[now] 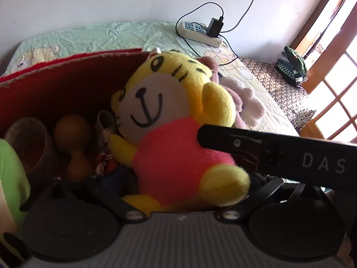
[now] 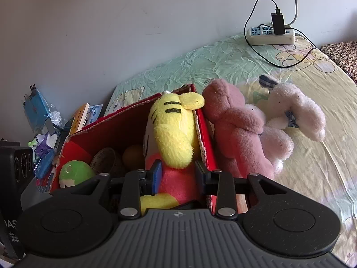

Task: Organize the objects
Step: 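Lift the tiger plush with the right gripper and carry it to the red box, then lower the tiger plush into the red box and open the right gripper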

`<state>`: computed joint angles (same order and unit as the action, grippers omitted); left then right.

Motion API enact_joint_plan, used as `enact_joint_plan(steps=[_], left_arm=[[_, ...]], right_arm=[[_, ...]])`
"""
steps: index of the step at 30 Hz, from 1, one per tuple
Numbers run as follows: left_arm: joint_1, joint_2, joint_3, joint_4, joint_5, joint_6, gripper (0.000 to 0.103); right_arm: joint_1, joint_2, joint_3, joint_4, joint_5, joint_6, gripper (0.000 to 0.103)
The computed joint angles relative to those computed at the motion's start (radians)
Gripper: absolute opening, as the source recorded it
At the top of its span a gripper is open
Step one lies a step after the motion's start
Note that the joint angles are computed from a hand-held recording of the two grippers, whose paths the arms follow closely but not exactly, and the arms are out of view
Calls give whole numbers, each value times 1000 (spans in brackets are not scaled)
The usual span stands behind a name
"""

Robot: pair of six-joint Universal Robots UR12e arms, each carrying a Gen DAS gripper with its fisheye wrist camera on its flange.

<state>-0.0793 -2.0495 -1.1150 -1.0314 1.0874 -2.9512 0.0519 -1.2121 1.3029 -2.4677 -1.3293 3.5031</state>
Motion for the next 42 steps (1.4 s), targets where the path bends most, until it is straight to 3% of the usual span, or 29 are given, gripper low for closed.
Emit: enact_joint_plan(steps=[12, 27, 34, 42], left_arm=[[-30, 18, -15, 51, 125, -27, 102], [-63, 42, -38, 105, 274, -58, 102], [-70, 50, -32, 84, 325, -97, 102], [-84, 75, -50, 115, 401, -117, 102]], right_arm=[[-10, -21, 34, -23, 37, -11, 34], [-40, -38, 64, -34, 147, 7, 35], [-42, -46, 65, -35, 151, -51, 39], [-53, -56, 65, -24, 166, -80, 40]])
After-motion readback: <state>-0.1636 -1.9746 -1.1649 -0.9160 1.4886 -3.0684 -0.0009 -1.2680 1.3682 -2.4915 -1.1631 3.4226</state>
